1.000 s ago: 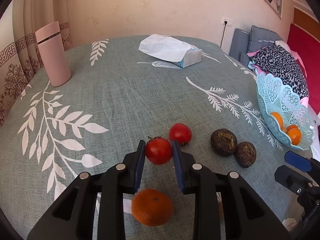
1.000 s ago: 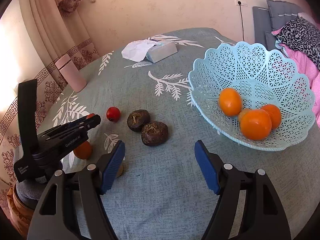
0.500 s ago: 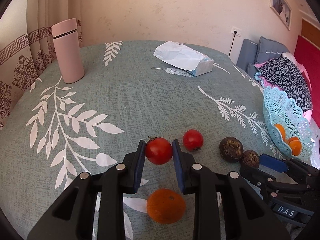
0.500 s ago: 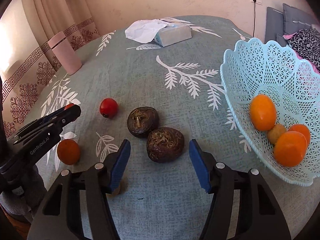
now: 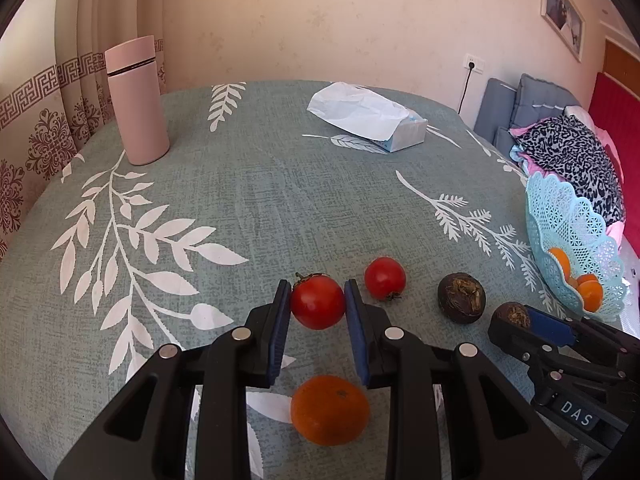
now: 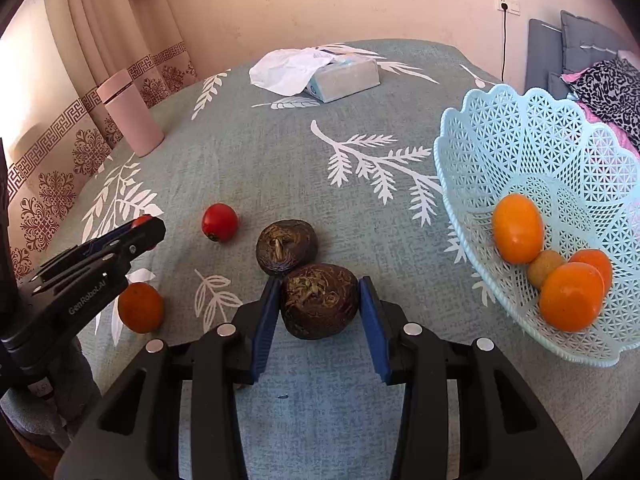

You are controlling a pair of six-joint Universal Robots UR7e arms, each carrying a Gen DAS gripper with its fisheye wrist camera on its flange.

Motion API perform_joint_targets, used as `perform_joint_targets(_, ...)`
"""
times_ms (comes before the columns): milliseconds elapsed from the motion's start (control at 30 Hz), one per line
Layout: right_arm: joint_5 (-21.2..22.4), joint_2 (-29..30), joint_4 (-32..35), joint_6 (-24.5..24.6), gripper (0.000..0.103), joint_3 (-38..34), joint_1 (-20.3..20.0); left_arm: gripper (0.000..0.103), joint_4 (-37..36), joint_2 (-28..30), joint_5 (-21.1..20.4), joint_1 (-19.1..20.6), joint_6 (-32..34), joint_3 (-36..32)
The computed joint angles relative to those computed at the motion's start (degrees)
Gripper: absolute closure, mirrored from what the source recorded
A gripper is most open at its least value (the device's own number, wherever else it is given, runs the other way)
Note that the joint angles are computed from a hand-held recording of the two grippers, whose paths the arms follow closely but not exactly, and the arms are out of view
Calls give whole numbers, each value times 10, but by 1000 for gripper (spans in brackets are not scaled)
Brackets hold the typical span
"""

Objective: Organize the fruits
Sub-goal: 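Place the water chestnut in the basket with the right tool while the left tool holds the tomato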

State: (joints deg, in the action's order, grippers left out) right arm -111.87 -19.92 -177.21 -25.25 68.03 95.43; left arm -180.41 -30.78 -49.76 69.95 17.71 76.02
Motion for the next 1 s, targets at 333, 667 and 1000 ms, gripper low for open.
perform_joint_targets(333,20,-41,-62,8,62,55,2,76,1,0,-2,0,1,1)
perform_joint_targets(667,-1,-74,-144,26,62,86,-10,75,-3,-1,-5,-3,7,8)
perform_joint_targets(1000,-52,-92,-188,54,62,87,-36,75,-2,1,-6,-4,9,8)
